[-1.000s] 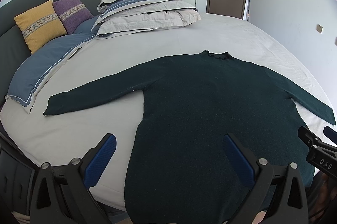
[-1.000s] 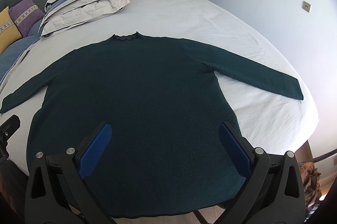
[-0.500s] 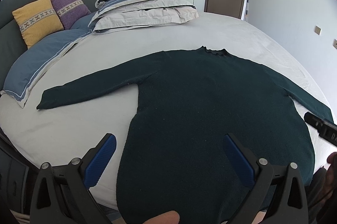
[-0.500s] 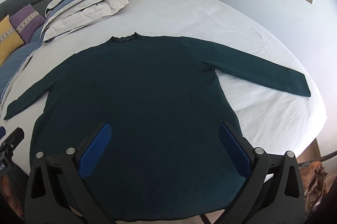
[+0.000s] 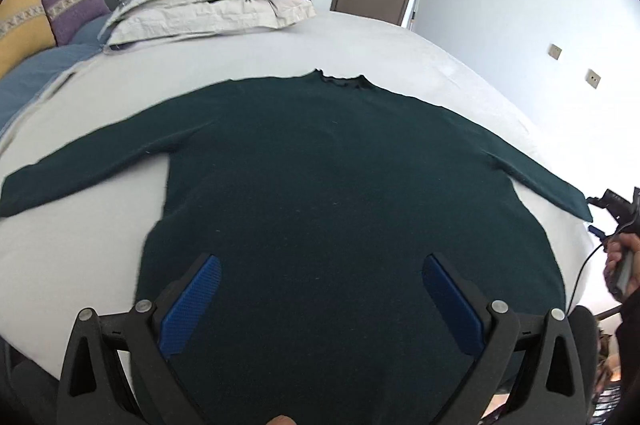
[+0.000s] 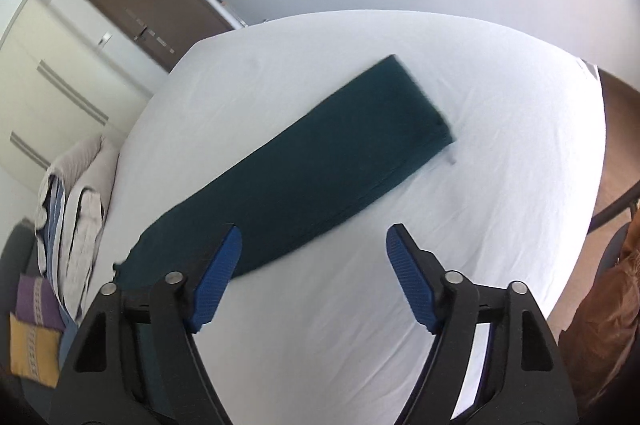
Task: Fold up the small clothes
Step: 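Grasp the sweater sleeve with the right tool and fold it across the body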
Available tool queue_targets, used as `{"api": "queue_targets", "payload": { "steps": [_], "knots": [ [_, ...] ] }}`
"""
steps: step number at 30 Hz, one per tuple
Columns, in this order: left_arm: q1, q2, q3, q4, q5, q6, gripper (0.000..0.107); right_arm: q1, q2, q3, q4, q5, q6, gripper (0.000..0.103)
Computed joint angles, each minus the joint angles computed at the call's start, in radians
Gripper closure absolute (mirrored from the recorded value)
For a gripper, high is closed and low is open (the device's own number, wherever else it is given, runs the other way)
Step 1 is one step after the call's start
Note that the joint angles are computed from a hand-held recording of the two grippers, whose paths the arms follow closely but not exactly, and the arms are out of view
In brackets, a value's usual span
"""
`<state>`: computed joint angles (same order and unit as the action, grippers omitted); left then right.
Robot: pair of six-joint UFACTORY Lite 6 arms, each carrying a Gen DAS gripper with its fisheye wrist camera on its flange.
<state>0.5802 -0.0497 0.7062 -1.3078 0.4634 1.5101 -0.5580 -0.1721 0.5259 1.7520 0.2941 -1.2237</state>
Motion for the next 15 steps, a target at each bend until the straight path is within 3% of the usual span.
{"api": "queue_targets", "payload": {
  "steps": [3, 5, 8, 12, 15],
  "knots": [
    [-0.087, 0.069, 0.073, 0.163, -0.09, -0.222, 0.004, -0.137, 0.163, 0.056, 0.18, 0.161, -0.241, 0.046],
    [-0.117, 0.113, 0.12, 0.274, -0.115, -0.374, 0.004, -0.156, 0.234, 0.105, 0.217, 0.193, -0.292, 0.049],
    [-0.144, 0.16, 0.17, 0.307, -0.136, -0.442, 0.004, -0.156, 0.33, 0.179, 0.246, 0.236, -0.318, 0.052],
    [-0.11, 0.252, 0.254, 0.3, -0.072, -0.446, 0.004, -0.146, 0.469, 0.298, 0.272, 0.247, -0.33, 0.063],
    [-0.063, 0.273, 0.278, 0.231, -0.007, -0.394, 0.007, -0.143, 0.542, 0.379, 0.268, 0.227, -0.282, 0.08]
  ]
}}
